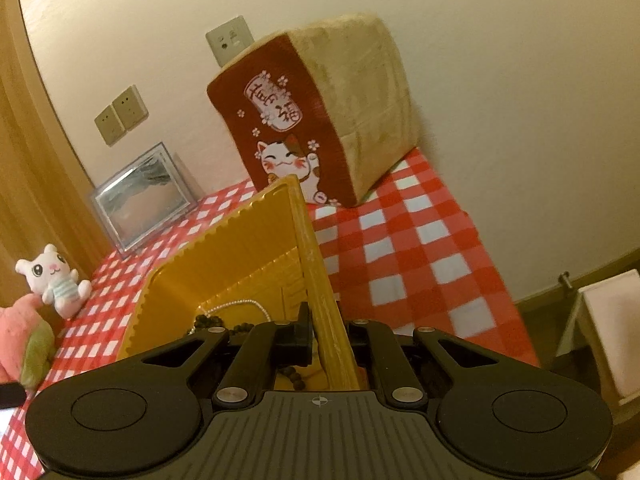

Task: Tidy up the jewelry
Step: 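Lower the orange tray onto the cloth and release it with the right tool while the left tool withdraws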

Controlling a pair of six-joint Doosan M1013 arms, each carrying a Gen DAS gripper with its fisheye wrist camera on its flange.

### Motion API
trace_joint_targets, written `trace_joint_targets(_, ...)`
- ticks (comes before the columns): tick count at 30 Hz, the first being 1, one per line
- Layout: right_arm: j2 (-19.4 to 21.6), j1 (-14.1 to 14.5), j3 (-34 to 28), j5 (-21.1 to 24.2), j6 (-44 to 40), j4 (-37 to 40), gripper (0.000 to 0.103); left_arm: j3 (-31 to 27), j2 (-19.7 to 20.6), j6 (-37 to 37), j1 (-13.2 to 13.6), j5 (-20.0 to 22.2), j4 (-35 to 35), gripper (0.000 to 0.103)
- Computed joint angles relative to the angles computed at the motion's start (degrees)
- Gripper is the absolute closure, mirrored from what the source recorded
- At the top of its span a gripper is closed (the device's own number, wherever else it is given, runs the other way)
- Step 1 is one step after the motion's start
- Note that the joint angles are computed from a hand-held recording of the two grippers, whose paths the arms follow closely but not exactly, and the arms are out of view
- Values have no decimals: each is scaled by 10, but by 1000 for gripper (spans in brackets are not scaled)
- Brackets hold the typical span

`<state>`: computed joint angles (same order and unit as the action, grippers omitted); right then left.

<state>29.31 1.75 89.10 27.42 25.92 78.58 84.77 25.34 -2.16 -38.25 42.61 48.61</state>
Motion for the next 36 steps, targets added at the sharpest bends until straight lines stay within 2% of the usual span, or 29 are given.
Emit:
trace_joint_targets(4,17,3,-24,12,48,-55,96,-1,5,3,-1,17,-7,86)
trace_joint_targets(8,28,3,-47,28,133,-142,94,-2,10,4,-4,36,-14,81)
trace_joint_targets(9,32,1,-56,41,161,-171,89,-3,10,4,-5,40,-16,79)
trace_joint_targets(11,34,-2,-59,47,159,-176,68,-4,11,3,-7,51,-20,72)
trace_joint_targets(12,31,-4,-55,41,129,-149,44,-4,12,2,-8,55,-21,68)
trace_joint_targets(13,29,-6,-51,33,108,-128,32,-5,12,1,-10,61,-21,67)
trace_joint_targets(15,24,-11,-51,32,81,-106,31,-7,13,2,-12,71,-24,64)
trace_joint_targets(18,18,-16,-59,45,82,-129,31,-12,14,-3,-18,85,-22,60)
trace_joint_targets(20,12,-19,-61,60,88,-152,31,-18,15,-6,-25,98,-15,53)
trace_joint_targets(22,2,-20,-60,79,101,-186,30,-25,18,-8,-31,114,-7,39)
trace_joint_targets(27,-25,-18,-50,138,136,-291,30,-49,29,8,-48,158,-8,34)
trace_joint_targets(30,-39,-23,-35,185,103,-299,30,-64,35,12,-60,188,-17,26)
trace_joint_targets(33,-54,-24,-18,212,86,-318,30,-77,42,13,-74,228,-15,19)
trace_joint_targets(36,-61,-28,-11,245,69,-328,30,-84,45,1,-90,256,-5,18)
